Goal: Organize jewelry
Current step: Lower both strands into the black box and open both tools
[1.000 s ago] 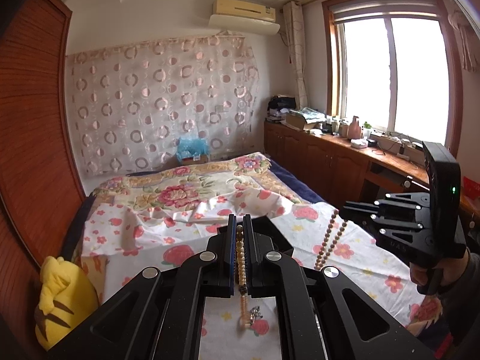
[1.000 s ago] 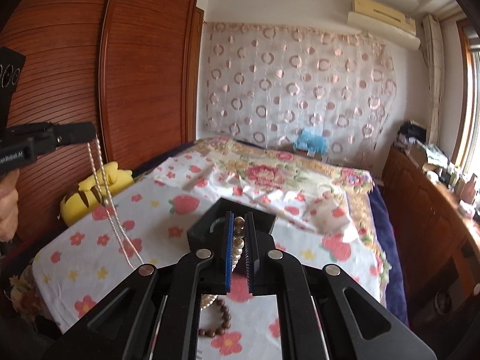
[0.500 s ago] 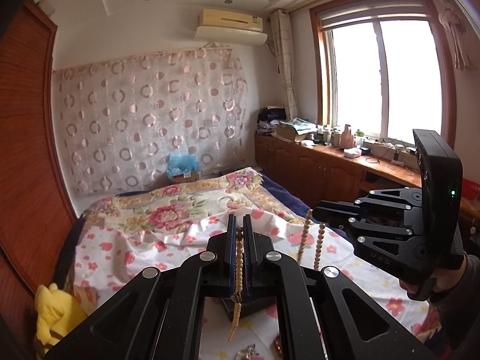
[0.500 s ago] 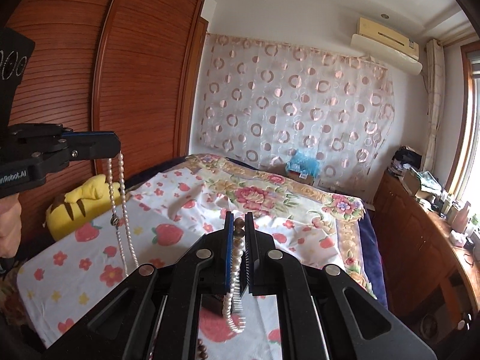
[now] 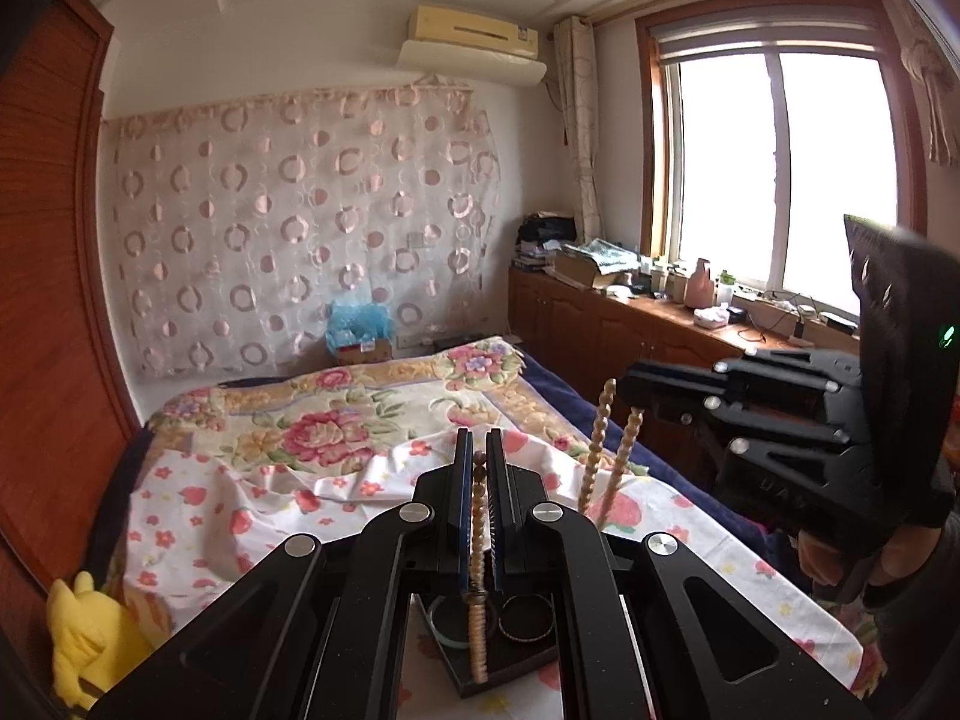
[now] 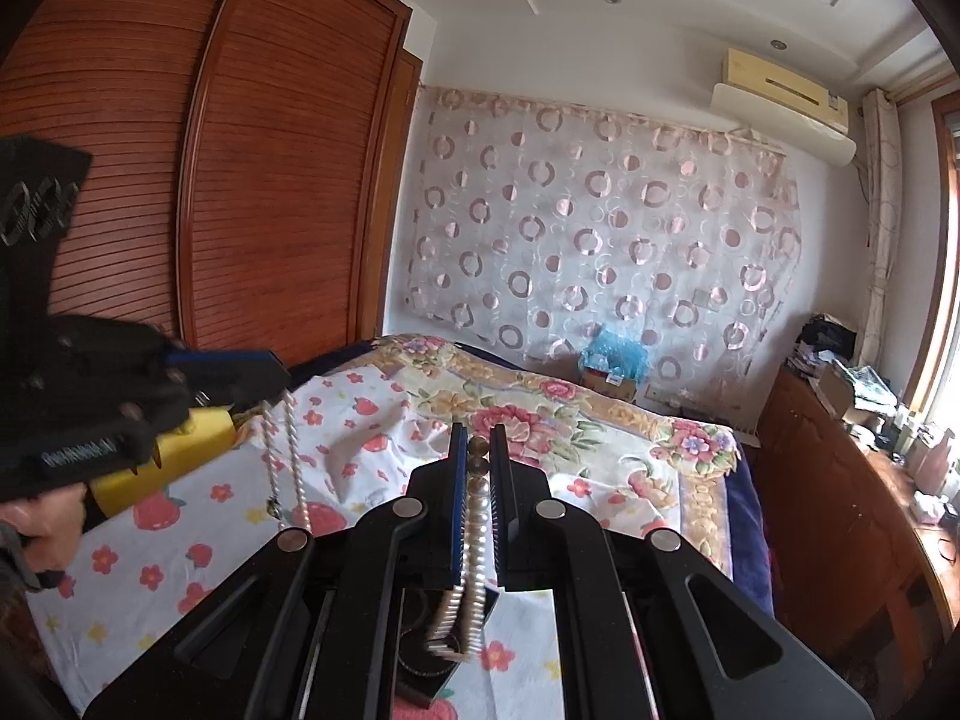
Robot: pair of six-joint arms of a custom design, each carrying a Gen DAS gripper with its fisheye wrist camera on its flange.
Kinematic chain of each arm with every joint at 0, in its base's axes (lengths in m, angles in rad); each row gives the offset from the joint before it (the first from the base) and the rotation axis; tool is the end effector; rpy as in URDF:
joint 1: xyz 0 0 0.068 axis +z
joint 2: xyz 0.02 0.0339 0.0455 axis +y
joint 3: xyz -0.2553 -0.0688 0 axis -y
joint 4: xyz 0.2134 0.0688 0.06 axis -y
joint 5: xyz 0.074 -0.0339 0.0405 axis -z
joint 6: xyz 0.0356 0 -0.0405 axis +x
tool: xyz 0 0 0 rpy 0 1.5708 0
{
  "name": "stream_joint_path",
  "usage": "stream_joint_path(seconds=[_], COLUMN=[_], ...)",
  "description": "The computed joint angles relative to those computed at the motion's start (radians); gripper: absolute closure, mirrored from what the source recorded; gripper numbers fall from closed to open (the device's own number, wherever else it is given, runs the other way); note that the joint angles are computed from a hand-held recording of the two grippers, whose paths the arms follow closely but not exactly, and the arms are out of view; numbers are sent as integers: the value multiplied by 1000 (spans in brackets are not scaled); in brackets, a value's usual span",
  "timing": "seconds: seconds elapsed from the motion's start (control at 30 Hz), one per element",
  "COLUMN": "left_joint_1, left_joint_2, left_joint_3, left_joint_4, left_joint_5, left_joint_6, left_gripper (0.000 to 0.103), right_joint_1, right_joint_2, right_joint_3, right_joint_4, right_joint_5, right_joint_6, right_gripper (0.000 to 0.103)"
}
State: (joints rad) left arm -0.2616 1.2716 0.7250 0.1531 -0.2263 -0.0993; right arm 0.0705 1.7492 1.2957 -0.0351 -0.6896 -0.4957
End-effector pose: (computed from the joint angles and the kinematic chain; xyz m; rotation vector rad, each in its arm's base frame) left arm 0.2519 -0.0592 0.2561 0.0106 1.9537 -0.0156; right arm 0.3705 0.0489 0.2776 -0.9350 1.7294 0.4310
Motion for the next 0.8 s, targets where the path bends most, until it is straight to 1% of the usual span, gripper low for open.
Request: stream_joint_path(seconds=[0.23,0.47,0.67,0.8], left_joint_1=[74,121,137,131], left_joint_2=[126,186,171,188], left_joint_3=[9,19,45,65], left_joint_4=[94,132,132,119], left_joint_5=[102,192,232,203], left_joint_6=[-5,-16,-28,-17], left_gripper=[99,99,99,99], right_joint_1=[8,34,69,81], right_joint_2=[98,188,281,341], right_joint_3=[112,188,237,271], right_joint_4=[-6,-11,-19,-43], right_joint_5=[-19,0,43,64], right_joint_6=[19,32,11,-1], right_gripper=[95,95,95,95])
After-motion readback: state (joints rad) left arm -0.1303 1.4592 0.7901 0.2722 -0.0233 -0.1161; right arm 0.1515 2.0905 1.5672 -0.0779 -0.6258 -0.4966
